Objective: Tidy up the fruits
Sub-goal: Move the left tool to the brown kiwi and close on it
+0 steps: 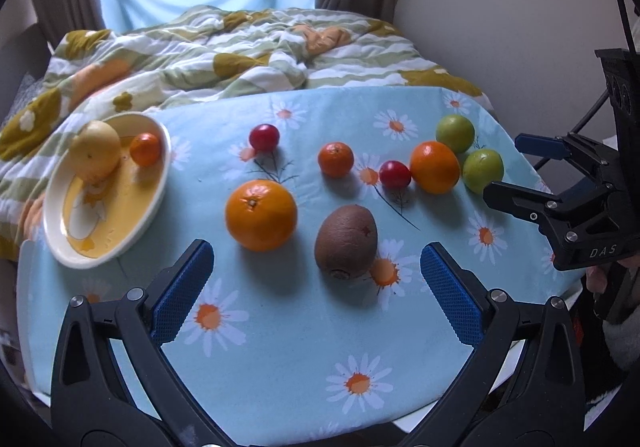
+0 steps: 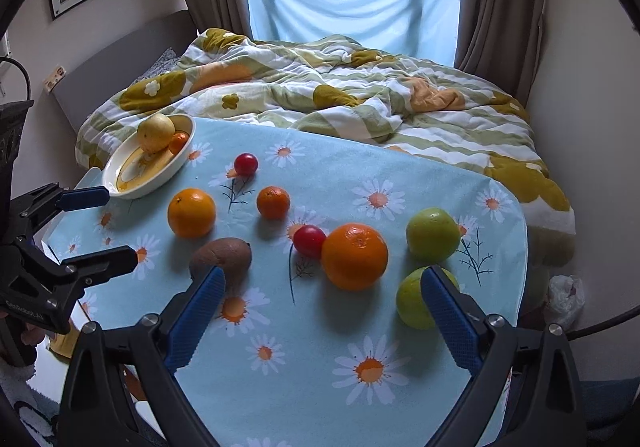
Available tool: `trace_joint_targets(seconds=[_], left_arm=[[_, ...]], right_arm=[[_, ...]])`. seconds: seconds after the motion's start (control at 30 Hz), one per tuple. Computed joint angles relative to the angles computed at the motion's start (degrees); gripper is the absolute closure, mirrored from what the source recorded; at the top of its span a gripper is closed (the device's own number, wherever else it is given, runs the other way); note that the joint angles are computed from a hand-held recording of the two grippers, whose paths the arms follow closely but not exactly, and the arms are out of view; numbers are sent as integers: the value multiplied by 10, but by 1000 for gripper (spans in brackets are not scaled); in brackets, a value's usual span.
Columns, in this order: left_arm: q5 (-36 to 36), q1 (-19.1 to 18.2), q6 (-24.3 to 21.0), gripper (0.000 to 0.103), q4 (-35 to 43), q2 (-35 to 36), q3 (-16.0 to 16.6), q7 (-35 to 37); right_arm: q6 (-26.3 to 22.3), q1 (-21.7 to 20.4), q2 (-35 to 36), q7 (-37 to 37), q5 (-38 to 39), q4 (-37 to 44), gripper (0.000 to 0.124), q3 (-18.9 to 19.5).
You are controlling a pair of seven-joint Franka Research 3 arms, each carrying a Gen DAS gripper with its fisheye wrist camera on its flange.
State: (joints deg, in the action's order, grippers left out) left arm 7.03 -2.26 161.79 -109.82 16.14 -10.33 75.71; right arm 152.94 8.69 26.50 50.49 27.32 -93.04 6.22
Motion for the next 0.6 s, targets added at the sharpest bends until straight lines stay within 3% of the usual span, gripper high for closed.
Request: trace_joint_targets(seconds=[0.47, 0.5, 0.53, 0.6], left_arm=[[17, -20, -38, 4, 91, 108, -5, 5], [19, -21, -40, 7, 95, 112, -5, 5], [21, -23, -44, 17, 101, 117, -5, 5], [26, -26, -63, 23, 116, 128, -3, 6]], right_arm=[[-28, -13, 90, -94, -30, 95, 33, 7], [-30, -12, 94, -100, -34, 100, 34, 6], [-30, -12, 96, -107, -35, 102, 36, 7], [-38, -12, 105, -115, -40, 114, 38, 7]])
